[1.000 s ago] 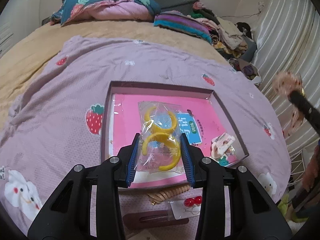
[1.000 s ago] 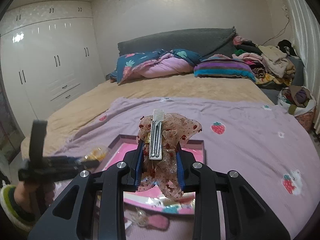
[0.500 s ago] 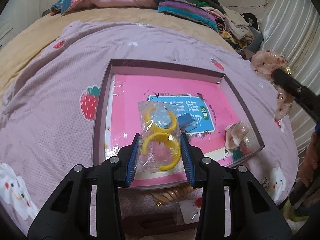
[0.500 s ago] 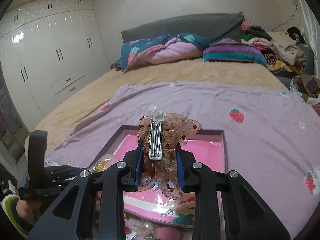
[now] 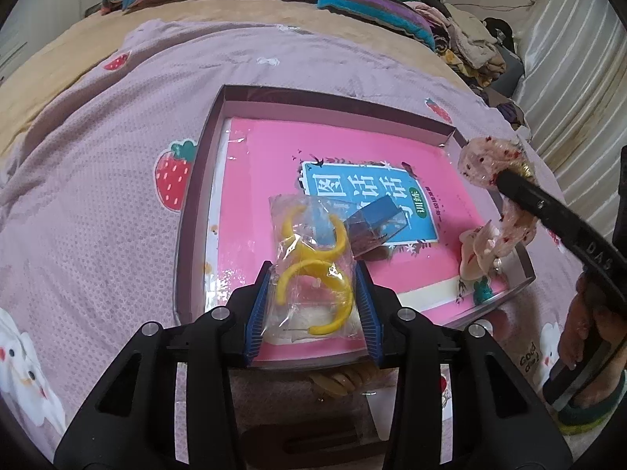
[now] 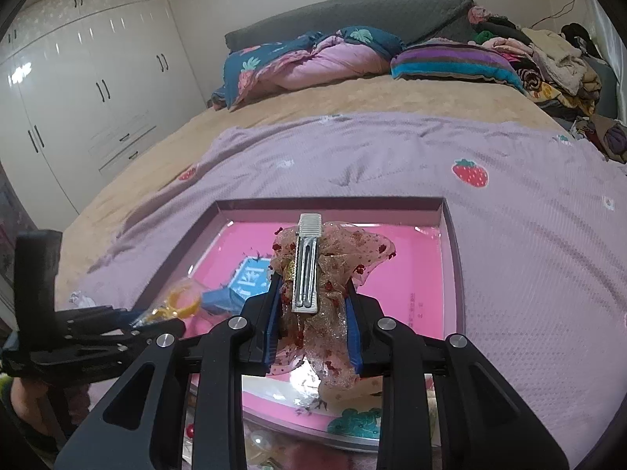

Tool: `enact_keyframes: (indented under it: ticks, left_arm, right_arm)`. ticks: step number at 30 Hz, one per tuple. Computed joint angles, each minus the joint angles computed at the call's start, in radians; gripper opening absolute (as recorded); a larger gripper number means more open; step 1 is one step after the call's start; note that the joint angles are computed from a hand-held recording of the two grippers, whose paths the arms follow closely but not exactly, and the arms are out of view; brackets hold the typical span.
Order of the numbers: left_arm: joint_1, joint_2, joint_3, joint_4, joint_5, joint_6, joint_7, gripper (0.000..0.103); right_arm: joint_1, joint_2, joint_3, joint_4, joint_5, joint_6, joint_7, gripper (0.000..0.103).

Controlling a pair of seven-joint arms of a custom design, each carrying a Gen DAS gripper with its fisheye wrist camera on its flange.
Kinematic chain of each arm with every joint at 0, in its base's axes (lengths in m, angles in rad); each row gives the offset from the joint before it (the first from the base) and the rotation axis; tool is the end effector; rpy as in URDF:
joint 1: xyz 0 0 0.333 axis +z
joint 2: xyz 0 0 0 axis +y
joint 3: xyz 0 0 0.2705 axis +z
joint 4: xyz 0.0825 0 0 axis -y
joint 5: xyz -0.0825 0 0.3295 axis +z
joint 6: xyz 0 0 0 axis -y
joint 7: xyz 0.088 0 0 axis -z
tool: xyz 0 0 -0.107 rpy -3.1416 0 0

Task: Organize jewelry
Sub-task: 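Open both tools to release the hair ties and bow clip into the box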

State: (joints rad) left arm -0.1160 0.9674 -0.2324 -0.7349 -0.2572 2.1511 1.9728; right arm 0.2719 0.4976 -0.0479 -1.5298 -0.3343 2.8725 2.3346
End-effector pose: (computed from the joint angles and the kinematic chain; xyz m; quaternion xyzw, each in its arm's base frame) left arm 0.7104 -0.1766 0.4102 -0.4798 0.8220 -0.3052 0.0302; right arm 0.6483 0.1735 0.4520 -0.5602 0.7142 -0.2263 0.3533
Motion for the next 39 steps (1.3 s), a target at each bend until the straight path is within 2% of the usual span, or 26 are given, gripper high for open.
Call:
enact_keyframes:
  ticks: [5,12,15,18,21,24,28,33,39]
  left_arm:
    - [0.014,-0.053,0.001,-0.091,-0.013,0.038,0.006,0.037]
    - [0.025,-0.094,0.003,-0.151,-0.025,0.06,0.01,0.039]
    - [0.026,-0.105,0.005,-0.167,-0.027,0.066,0.011,0.042]
    - [0.033,-0.134,0.005,-0.215,-0.035,0.088,0.017,0.046]
    - [0.042,-0.167,0.003,-0.265,-0.048,0.111,0.027,0.049]
    - [0.051,-0.195,0.001,-0.304,-0.061,0.13,0.032,0.053]
    - [0.063,-0.231,-0.002,-0.349,-0.084,0.15,0.04,0.06]
    - [0.085,-0.29,-0.011,-0.425,-0.125,0.189,0.066,0.066]
    - [0.108,-0.368,-0.021,-0.521,-0.183,0.237,0.113,0.081]
  right_arm:
    - [-0.009,0.012,0.016,-0.007,0.02,-0.001,-0.023,0.027]
    - [-0.025,0.017,0.036,-0.017,0.052,0.009,-0.06,0.029]
    - [-0.032,0.023,0.049,0.003,0.072,-0.03,-0.092,0.037]
    - [-0.034,0.017,0.057,0.003,0.094,-0.058,-0.104,0.054]
    - [-0.007,-0.016,0.026,-0.033,0.066,-0.05,-0.07,0.061]
    - [0.032,-0.068,-0.023,-0.09,-0.003,-0.025,0.007,0.076]
    - [0.074,-0.151,-0.08,-0.175,-0.13,-0.001,0.152,0.083]
    - [0.078,-0.234,-0.089,-0.246,-0.276,-0.001,0.303,0.088]
    - [0.071,-0.331,-0.067,-0.317,-0.461,-0.018,0.479,0.095]
